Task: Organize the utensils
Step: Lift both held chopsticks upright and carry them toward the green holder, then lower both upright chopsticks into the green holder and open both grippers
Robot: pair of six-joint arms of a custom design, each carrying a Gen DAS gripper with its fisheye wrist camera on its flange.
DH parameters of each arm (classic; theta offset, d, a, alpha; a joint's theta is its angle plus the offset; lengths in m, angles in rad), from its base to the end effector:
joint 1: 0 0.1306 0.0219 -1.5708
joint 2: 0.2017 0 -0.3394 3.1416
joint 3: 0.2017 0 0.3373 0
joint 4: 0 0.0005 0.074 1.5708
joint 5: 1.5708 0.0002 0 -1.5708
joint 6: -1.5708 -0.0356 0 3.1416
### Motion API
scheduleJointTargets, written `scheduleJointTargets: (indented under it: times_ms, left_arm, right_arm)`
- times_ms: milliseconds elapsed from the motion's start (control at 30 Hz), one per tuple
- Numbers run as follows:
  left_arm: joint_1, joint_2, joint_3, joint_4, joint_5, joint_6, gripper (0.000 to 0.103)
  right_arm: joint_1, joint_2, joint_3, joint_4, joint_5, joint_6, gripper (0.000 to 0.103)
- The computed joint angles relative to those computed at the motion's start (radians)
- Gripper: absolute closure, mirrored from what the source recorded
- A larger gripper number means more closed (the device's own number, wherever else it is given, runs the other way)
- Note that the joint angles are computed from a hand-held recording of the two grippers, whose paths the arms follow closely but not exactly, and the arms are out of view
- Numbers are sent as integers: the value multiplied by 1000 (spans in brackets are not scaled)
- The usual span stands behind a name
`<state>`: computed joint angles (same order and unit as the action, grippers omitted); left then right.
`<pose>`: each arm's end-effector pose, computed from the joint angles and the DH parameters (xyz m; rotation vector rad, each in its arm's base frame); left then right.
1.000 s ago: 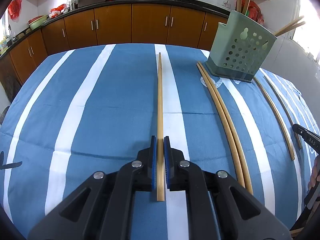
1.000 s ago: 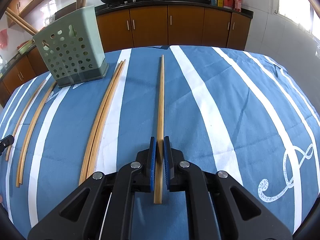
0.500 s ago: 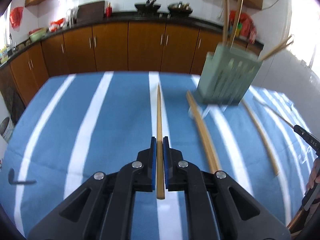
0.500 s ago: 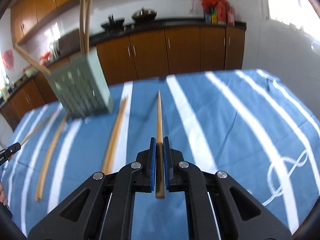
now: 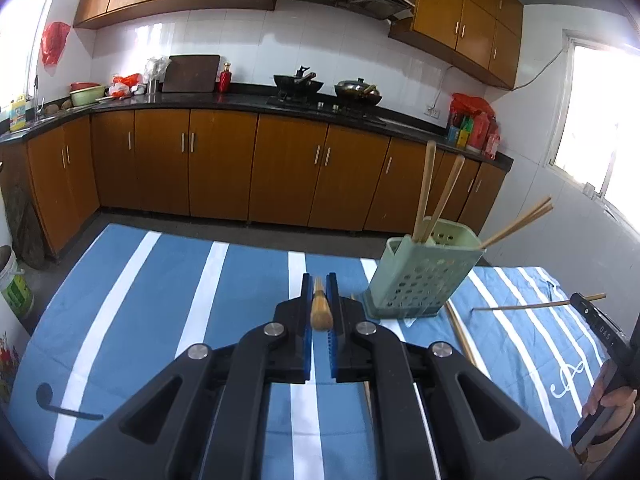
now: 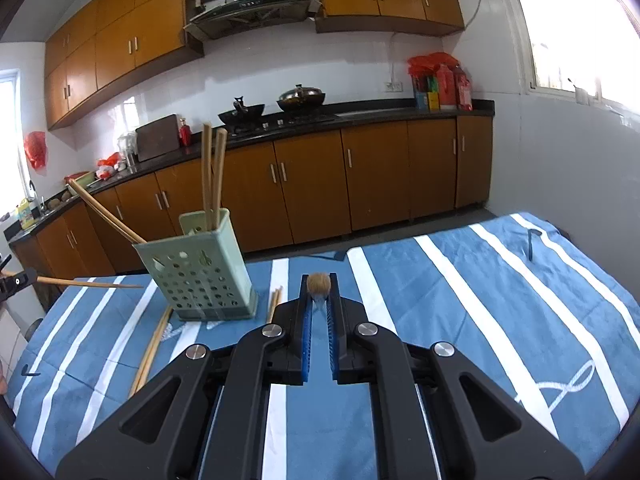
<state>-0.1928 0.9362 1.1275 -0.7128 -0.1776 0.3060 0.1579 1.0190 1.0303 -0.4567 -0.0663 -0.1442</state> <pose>0.3006 -0.0528 0.4483 -0.2249 2.0733 -0.1178 0.3370 0.0555 0.4059 -0.0562 2.0239 0.2585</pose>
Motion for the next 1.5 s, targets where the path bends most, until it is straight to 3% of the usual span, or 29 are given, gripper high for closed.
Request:
scheduleJointTargets:
  times_ms: [333,667,767,1033,1233,1333,1500]
  left_arm:
    - [-12,4,94,-28,7,-56,96]
    - [-107,-8,191,-38,6,-73,96]
    - [-136,3,221,-9,-6,-76,96]
    - [-180,104,326,142,-72,-43,96]
    - [-181,191,370,250,-130,-63,96]
    - [-167,239,378,266,-117,-54,96]
    - [-144,291,353,277,-77,-29,96]
  right_arm:
    - [18,-9,73,14,-14,26,96]
    - [28,-37,148,50,-175,-61,96]
    - [49,-35,167,82,-185,-75,96]
    - [108,34,232,157,-108,-79,96]
    - [126,104,263,241,-50,-92,96]
    - [132,147,281,265,-32,-111,96]
    - [139,204,296,220,-33,-102,95]
